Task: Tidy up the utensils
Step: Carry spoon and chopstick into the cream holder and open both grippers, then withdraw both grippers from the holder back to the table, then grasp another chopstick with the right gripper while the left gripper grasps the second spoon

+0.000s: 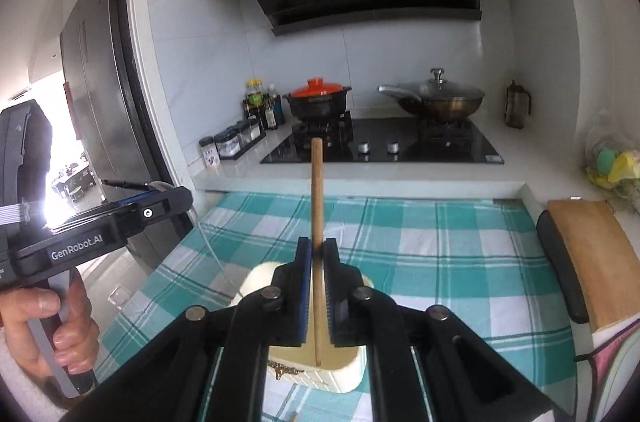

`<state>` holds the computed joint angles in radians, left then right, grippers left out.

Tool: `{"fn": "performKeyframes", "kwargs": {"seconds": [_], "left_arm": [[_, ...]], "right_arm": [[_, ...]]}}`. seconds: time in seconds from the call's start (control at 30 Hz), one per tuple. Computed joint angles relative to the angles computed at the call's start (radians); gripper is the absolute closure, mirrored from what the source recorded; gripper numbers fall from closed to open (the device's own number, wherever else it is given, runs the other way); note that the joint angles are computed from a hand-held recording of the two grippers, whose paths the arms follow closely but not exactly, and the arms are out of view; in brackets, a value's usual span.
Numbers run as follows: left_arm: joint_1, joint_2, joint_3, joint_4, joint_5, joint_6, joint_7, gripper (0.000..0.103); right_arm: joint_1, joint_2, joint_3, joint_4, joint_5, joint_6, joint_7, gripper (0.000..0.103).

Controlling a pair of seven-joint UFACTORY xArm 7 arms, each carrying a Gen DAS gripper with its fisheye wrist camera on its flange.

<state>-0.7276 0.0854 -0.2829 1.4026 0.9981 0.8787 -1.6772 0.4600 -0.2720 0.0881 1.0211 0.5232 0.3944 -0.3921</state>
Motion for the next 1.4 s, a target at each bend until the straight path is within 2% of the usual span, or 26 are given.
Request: {"fn": "performKeyframes", "kwargs": {"seconds": [0.13,0.23,0.3,0.33,0.37,0.43,0.5,0.53,0.7,0.8,0.87,0.93,1.03,1.1,1.23,1.3,1.4], "left_arm": [[0.017,0.048,0.018,-0.036,-0.1,-0.065,0.026,0.067],[-0.002,0.07,0.026,-0.037,-0.113,-0.045,0.024,0.066],[-0.02,0.058,0.028,-0.048,-0.101,-0.031,0.006,0.06],[-0.028,0.044,0.025,-0.059,-0.089,-0.027,-0.006,0.047],[-0.038,0.025,0.018,-0.073,-0.072,-0.013,-0.021,0.033],[-0.064,-0.016,-0.012,-0.105,-0.025,0.041,-0.056,0.016],[-0.088,-0.054,-0.054,-0.14,0.004,0.11,-0.09,0.005],[-0.1,-0.068,-0.078,-0.159,0.007,0.143,-0.111,0.001],[-0.179,-0.047,-0.172,-0.226,-0.088,0.279,-0.218,0.001],[-0.237,0.005,-0.183,-0.259,-0.119,0.266,-0.349,0.001],[-0.267,0.039,-0.171,-0.275,-0.121,0.219,-0.44,0.001],[-0.3,0.082,-0.154,-0.261,-0.122,0.229,-0.504,0.001],[-0.344,0.148,-0.122,-0.204,-0.123,0.279,-0.507,0.001],[-0.359,0.182,-0.102,-0.172,-0.143,0.284,-0.472,0.001],[-0.384,0.253,-0.07,-0.111,-0.208,0.301,-0.383,0.001],[-0.417,0.268,-0.051,-0.092,-0.197,0.329,-0.392,0.0],[-0.426,0.267,-0.035,-0.097,-0.206,0.314,-0.393,0.0]], "right_arm": [[-0.025,0.076,0.022,0.025,-0.046,0.069,0.053,0.097],[-0.033,0.085,0.034,0.009,-0.043,0.06,0.053,0.095],[-0.032,0.064,0.032,-0.014,-0.03,0.05,0.045,0.087],[-0.029,0.043,0.028,-0.03,-0.016,0.047,0.038,0.081],[-0.026,0.016,0.023,-0.048,-0.008,0.046,0.032,0.079],[-0.019,-0.066,0.012,-0.108,-0.008,0.041,0.011,0.079],[-0.015,-0.179,0.002,-0.196,-0.034,0.033,-0.001,0.07],[-0.017,-0.246,-0.001,-0.251,-0.054,0.029,0.002,0.062],[-0.057,-0.603,-0.026,-0.553,-0.177,0.074,0.037,0.06],[-0.118,-0.809,-0.017,-0.733,-0.252,0.155,0.105,0.06],[-0.156,-0.922,-0.013,-0.837,-0.291,0.211,0.16,0.06],[-0.19,-1.0,-0.003,-0.913,-0.326,0.261,0.218,0.06],[-0.189,-1.057,-0.018,-0.98,-0.35,0.277,0.273,0.06],[-0.176,-1.055,0.008,-1.005,-0.384,0.257,0.299,0.06],[-0.138,-1.035,0.015,-1.024,-0.424,0.245,0.345,0.06],[-0.135,-1.025,0.013,-1.021,-0.442,0.246,0.362,0.06],[-0.135,-1.015,-0.003,-1.021,-0.455,0.242,0.382,0.06]]}}
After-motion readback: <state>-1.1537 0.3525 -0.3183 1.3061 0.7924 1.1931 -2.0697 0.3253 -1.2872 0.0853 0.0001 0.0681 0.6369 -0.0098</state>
